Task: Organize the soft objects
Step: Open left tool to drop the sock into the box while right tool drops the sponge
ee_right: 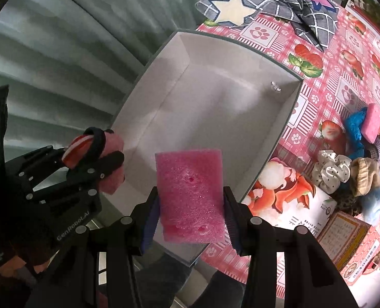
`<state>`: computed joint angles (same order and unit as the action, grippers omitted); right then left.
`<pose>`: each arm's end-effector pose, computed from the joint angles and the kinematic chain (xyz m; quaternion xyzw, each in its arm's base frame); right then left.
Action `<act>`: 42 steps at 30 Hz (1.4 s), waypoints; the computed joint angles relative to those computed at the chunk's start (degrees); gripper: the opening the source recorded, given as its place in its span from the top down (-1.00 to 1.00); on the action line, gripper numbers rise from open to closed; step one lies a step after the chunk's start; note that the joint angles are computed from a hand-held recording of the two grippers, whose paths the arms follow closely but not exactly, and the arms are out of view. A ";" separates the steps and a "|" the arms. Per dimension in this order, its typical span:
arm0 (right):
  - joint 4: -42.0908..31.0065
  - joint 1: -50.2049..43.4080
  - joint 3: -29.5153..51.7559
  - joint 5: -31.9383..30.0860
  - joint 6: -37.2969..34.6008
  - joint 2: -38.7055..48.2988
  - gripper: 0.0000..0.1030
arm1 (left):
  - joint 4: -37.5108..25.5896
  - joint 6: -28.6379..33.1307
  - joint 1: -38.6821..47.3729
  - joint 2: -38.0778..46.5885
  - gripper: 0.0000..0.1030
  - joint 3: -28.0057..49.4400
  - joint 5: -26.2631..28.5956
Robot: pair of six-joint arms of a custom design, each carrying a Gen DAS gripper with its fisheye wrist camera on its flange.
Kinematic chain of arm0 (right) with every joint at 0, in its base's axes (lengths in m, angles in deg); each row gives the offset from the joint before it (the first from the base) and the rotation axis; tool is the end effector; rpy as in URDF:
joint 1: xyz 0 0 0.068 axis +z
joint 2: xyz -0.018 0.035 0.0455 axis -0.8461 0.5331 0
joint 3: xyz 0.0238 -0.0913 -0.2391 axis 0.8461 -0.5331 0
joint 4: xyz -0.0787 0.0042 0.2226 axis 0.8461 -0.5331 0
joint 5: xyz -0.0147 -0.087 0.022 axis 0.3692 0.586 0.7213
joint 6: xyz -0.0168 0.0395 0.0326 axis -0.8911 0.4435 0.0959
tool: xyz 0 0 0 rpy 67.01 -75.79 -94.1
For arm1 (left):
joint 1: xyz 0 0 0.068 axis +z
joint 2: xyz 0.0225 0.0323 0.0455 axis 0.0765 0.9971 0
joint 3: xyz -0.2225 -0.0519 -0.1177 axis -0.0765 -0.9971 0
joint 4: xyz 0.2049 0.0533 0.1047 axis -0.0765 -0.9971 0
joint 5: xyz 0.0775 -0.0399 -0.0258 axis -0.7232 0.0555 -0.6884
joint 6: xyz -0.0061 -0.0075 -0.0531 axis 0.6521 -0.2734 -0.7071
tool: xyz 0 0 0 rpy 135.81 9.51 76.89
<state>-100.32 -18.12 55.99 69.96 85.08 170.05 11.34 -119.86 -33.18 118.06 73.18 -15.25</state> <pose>0.2135 0.1867 0.1980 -0.1079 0.9834 0.1439 0.0260 0.2017 -0.1531 0.1861 0.0625 0.9940 -0.0313 0.0837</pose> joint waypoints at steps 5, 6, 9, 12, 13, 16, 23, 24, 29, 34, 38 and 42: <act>-0.41 -2.57 1.42 -0.75 -1.19 1.50 0.07 | 0.08 0.65 0.23 4.06 0.33 3.79 0.37; -0.54 -3.07 1.85 -0.79 -1.47 1.84 0.07 | 0.08 0.76 0.30 4.74 0.33 4.47 0.40; -0.97 -4.83 3.37 -0.86 -2.41 3.08 0.07 | 0.03 1.29 0.62 6.71 0.33 6.45 0.29; -1.20 -6.23 4.56 -1.05 -3.15 4.17 0.07 | -0.11 1.99 0.99 8.80 0.33 8.69 0.07; -1.14 -6.65 4.75 -1.05 -3.44 4.46 0.07 | -0.17 2.18 0.95 9.42 0.33 9.34 -0.23; -0.92 -8.03 5.68 -1.14 -4.14 5.56 0.07 | -0.24 2.91 0.85 11.73 0.33 11.59 -1.34; -0.59 -10.91 8.80 -1.57 -5.52 9.09 0.07 | -0.30 3.67 1.57 17.54 0.33 16.71 -1.64; -0.70 -11.16 9.42 -1.55 -5.76 9.59 0.07 | -0.42 3.90 1.68 18.27 0.33 17.42 -1.63; -0.74 -12.21 11.82 -1.66 -6.70 12.18 0.07 | -0.75 4.03 2.55 20.78 0.33 20.11 -1.41; -0.26 -13.42 13.07 -2.43 -7.37 14.43 0.07 | -0.99 4.17 3.23 22.91 0.33 22.36 -1.23; -0.52 -14.49 14.50 -2.39 -8.24 16.19 0.07 | -1.12 4.44 3.49 24.89 0.33 23.68 -1.04; -0.33 -15.72 15.49 -2.72 -8.29 17.75 0.07 | -1.23 4.48 3.67 26.86 0.33 24.95 -0.68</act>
<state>-100.65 -33.84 71.48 67.24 76.80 187.81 10.11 -115.37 -29.51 144.93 98.12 -15.93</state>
